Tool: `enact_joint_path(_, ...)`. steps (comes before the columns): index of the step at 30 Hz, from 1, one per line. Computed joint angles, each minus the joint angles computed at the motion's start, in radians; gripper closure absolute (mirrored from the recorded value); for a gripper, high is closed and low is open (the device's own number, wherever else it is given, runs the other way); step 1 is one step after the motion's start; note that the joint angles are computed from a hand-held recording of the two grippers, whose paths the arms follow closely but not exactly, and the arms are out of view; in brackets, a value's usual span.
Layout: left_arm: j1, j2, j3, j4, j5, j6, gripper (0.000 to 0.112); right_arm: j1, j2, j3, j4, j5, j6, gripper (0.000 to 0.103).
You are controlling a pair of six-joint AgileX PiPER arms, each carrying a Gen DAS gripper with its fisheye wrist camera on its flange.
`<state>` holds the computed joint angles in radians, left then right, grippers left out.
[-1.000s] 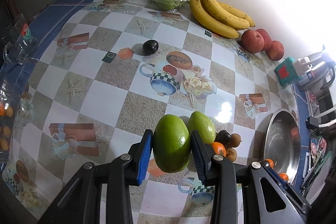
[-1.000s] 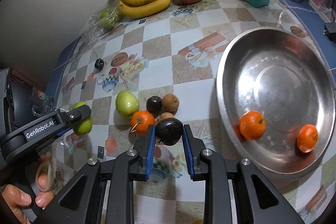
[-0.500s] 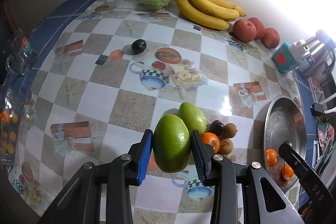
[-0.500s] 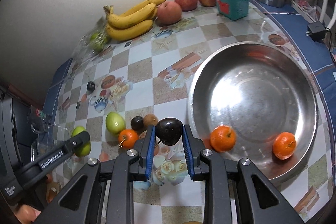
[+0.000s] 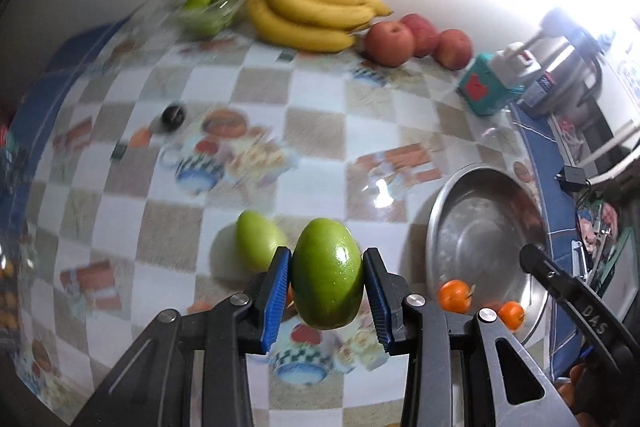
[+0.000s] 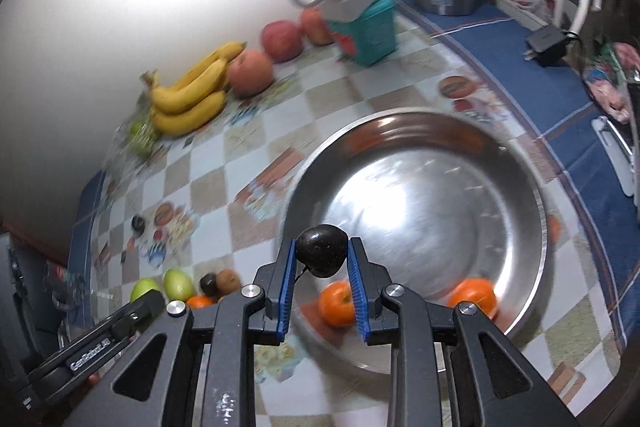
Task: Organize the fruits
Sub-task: 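Carry the green pear with the left tool over the basin while the right tool carries the plum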
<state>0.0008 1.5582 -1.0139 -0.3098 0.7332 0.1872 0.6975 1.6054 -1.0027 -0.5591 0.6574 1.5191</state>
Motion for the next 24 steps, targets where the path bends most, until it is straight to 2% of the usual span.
enact_joint_path(13,-0.287,0.105,-0.138,0.036,-0.075,-0.049,0.073,-0.118,-0.089,0.104,-0.035,0.009,0.075,0.076)
enact_joint_path(24,-0.371,0.209,-0.155,0.056,-0.14,-0.04,0.073,-0.203,-0.097,0.156,-0.008,-0.004,0.065,0.076)
